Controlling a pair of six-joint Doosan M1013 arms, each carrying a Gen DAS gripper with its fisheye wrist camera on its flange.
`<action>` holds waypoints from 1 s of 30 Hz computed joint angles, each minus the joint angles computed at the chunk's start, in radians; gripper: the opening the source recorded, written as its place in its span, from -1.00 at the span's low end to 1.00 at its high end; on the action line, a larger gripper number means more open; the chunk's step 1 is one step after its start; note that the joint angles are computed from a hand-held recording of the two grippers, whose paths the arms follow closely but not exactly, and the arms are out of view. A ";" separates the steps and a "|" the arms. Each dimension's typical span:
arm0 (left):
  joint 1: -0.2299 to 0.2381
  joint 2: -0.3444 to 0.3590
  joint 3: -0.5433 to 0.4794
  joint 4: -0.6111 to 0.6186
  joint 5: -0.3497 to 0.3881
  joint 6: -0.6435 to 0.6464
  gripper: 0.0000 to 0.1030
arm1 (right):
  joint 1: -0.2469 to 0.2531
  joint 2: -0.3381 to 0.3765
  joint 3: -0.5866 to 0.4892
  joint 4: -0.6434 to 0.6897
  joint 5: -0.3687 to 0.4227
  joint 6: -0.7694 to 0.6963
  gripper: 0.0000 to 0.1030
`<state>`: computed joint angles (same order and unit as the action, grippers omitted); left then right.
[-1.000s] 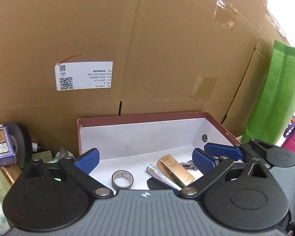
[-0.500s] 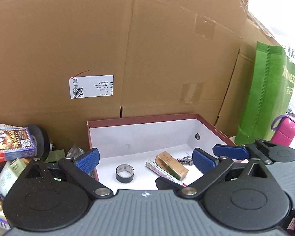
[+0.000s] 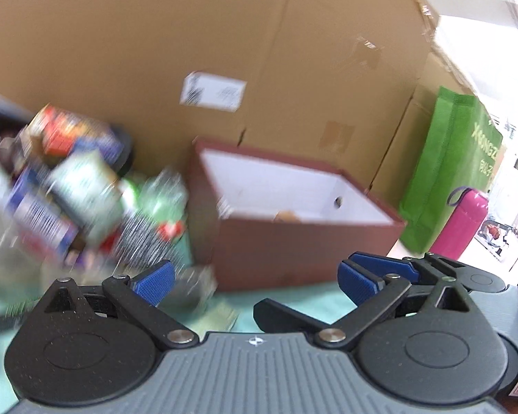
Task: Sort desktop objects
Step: 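Withdraw the left tool to the olive-green cosmetic box on the cloth, then close the left tool on the olive-green cosmetic box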
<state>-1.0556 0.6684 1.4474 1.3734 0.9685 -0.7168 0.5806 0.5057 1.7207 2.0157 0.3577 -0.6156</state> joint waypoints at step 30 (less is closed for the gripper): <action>0.049 -0.006 0.079 -0.018 -0.205 0.076 0.35 | -0.003 0.144 -0.133 -0.506 0.080 0.236 0.46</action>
